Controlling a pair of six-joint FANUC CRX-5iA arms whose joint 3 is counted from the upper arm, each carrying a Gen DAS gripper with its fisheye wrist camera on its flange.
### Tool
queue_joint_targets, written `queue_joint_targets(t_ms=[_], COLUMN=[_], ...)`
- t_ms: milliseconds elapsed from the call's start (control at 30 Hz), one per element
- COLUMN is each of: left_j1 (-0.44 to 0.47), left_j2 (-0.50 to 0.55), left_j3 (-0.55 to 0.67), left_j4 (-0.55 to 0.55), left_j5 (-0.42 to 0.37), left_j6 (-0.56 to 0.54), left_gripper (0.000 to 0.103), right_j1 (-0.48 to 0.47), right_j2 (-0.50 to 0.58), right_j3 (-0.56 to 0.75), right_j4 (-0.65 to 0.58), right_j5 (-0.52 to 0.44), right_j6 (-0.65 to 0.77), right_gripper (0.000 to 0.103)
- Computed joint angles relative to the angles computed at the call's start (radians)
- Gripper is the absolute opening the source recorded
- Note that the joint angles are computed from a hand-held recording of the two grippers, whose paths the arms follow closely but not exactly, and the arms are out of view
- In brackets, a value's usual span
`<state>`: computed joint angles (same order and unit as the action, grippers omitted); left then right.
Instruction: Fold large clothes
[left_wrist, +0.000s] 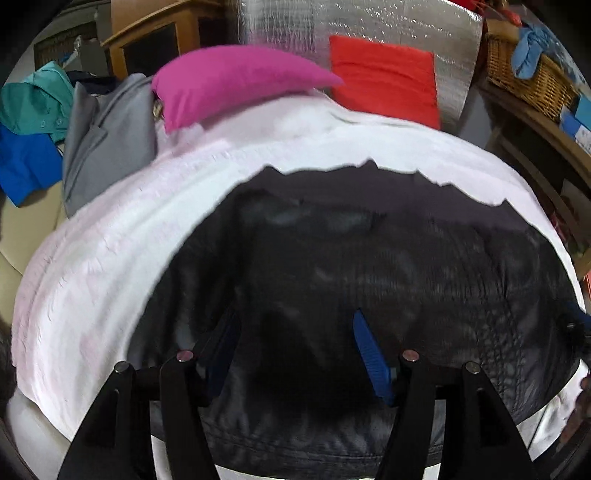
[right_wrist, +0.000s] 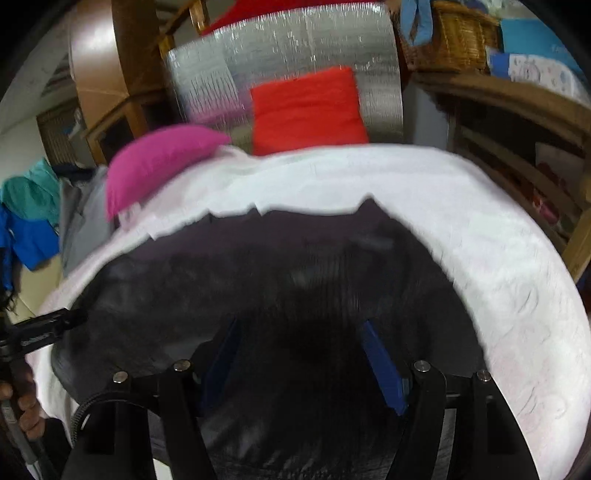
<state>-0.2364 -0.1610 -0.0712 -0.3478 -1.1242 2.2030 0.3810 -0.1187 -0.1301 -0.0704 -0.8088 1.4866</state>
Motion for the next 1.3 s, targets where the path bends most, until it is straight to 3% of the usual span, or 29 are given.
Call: queue_joint_targets(t_ms=[333,467,633,733,933,1100,1300], left_j1=[-0.016,-0.019,-0.105,-0.083,-0.123,-0.251,-0.39], left_j2=[0.037,0.005,-0.045,-0.027,-0.043,-0.093,-0.116], left_j3=[-0.015,-0.016,-0.017,-0.044,-0.025,0.016,0.048], left_j4=[-0.015,-0.003,-0.113,-0.065,-0.101,-0.213,-0.284], left_j5=[-0.002,-0.014,-0.039,-0.039,-0.07,-0.127,-0.204], left_j6=[0.009,0.019,0.111,0.092,0.119,0.21,0.285], left_gripper=[0.067,0.067,0.067,0.067,0.069,0.071,0.079], right_j1=[-0.024,-0.014,0.008,0.011,0.016,0.06,0.172], right_j2=[0.034,-0.023,-0.113,-0.087,-0.113,-0.237,-0.372], right_j3=[0.017,0.004,-0.058,-0.079,-0.051,-0.102,-0.206], right_j4=[-0.028,-0.029,-0.008,0.023,0.008,0.031,0.128], right_j5=[-0.029,-0.029,0.012,-0.018,-0.046,-0.031,-0.057], right_j6=[0.022,-0.002,-0.016,-0.038,-0.046,-0.091,-0.213], right_gripper=[0.072,0.072,0.072,0.074,0.075,0.083,0.084])
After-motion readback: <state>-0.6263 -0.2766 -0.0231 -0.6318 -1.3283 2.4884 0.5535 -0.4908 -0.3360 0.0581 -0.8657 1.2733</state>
